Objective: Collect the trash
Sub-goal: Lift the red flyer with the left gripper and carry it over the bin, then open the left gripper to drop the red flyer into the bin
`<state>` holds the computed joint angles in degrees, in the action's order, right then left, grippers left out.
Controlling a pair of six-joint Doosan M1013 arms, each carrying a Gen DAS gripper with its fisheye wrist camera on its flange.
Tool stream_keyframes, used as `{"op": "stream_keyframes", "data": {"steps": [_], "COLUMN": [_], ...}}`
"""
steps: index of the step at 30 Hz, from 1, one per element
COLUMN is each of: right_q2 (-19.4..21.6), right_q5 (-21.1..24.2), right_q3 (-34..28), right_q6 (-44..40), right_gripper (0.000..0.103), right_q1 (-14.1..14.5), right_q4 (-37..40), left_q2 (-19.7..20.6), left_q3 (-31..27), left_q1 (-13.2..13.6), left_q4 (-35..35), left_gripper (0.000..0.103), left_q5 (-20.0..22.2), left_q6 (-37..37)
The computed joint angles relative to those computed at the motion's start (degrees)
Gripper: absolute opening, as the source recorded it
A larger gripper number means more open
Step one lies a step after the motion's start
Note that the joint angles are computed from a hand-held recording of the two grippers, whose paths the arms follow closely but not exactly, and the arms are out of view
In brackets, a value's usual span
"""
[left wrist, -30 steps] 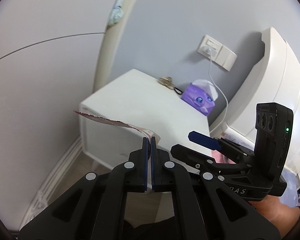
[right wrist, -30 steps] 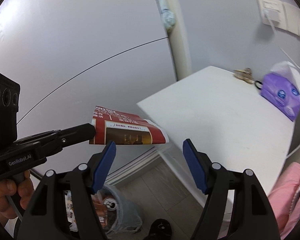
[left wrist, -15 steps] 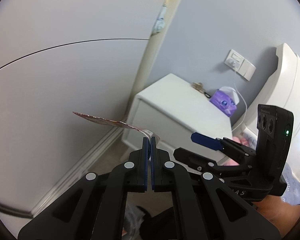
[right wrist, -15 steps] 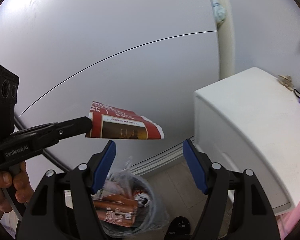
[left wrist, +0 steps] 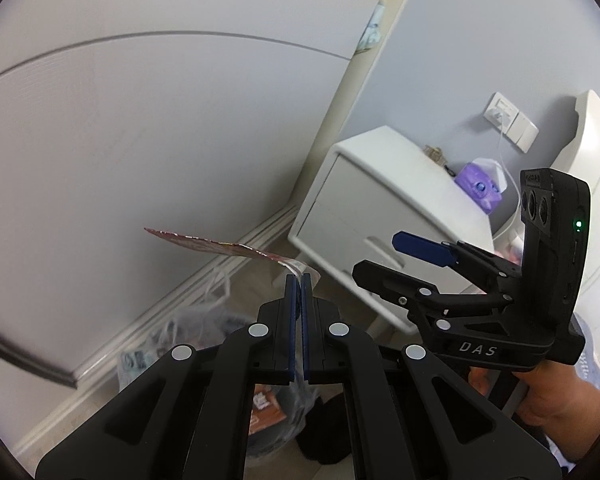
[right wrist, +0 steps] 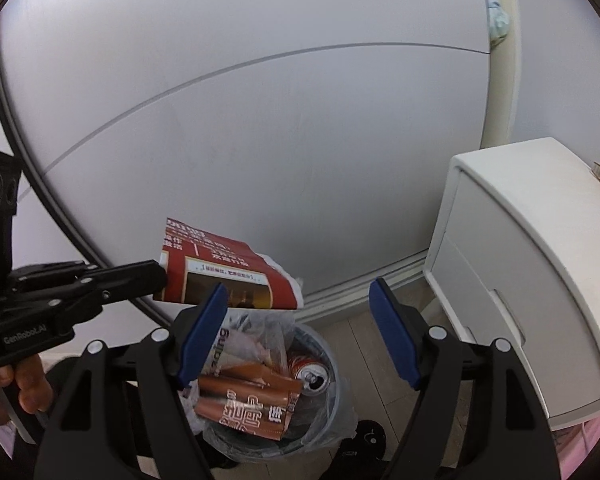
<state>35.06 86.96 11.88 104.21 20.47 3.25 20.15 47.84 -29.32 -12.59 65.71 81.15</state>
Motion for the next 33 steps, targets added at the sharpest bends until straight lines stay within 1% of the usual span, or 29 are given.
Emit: {"op": "stream_keyframes", "data": {"steps": [3,4,6,7,12,13,14,18,19,20,23,30,33], "right_q2": [-0.5,-1.9,-2.5,-2.8,-2.7,-2.4,-2.0,-2.1,-2.2,-2.2,-1.9,-1.7,-1.0], "right_q5": [0.2,-1.0,-1.5,-1.9,-1.6,-1.2,-0.7,-1.0,-1.1,-1.0,0.0,0.5,2.0], "right_q3": [2.1,5.0,6.7,7.5,8.1,7.7,6.9,7.7,8.2,8.3,8.6,10.5,10.4], "right_q6": [-0.2,-0.2,0.1,0.1,-0.3,-0.5,-0.6,-0.7,-0.5,-0.4,0.3,1.1,0.9], "right_gripper": [0.071,0.076,0.085,0.085,0.085,0.091,0.092,0.093,0.096,0.096,0.096,0.096,0.096], "right_q1": [0.8,0.9,1.3,1.4,1.8,1.9,2.0,2.3,2.5,2.5,2.7,2.5,2.6], "right_q4": [-0.6,-0.6,-1.2,-1.1,-1.2,-1.4,-1.6,-2.8,-3.3,-3.7,-4.9,-5.1,-5.2], "left_q2": [-1.1,-1.4,-2.0,-2.0,-2.9,-3.1,-3.3,-3.7,-3.9,-4.0,-4.1,-4.2,-4.1], "left_q3": [2.4,3.1,4.7,4.9,7.5,8.2,8.7,10.5,11.0,11.5,12.8,16.0,17.3], "left_q1": [0.2,0.2,0.3,0.3,0.5,0.5,0.6,0.7,0.7,0.7,0.7,0.9,1.1], "left_q4": [0.5,0.7,0.9,0.9,0.6,0.5,0.3,-0.4,-0.5,-0.8,-1.3,-2.4,-2.9], "left_gripper": [0.001,0.001,0.001,0.001,0.001,0.001,0.001,0.001,0.001,0.001,0.001,0.001,0.001], "left_q5": [-0.2,-0.2,-0.3,-0.3,-0.4,-0.5,-0.6,-1.0,-1.0,-1.1,-1.0,-0.4,0.2], "left_q6": [-0.5,-0.8,-1.1,-1.3,-2.0,-2.1,-2.1,-2.5,-2.5,-2.5,-2.7,-3.8,-4.4]}}
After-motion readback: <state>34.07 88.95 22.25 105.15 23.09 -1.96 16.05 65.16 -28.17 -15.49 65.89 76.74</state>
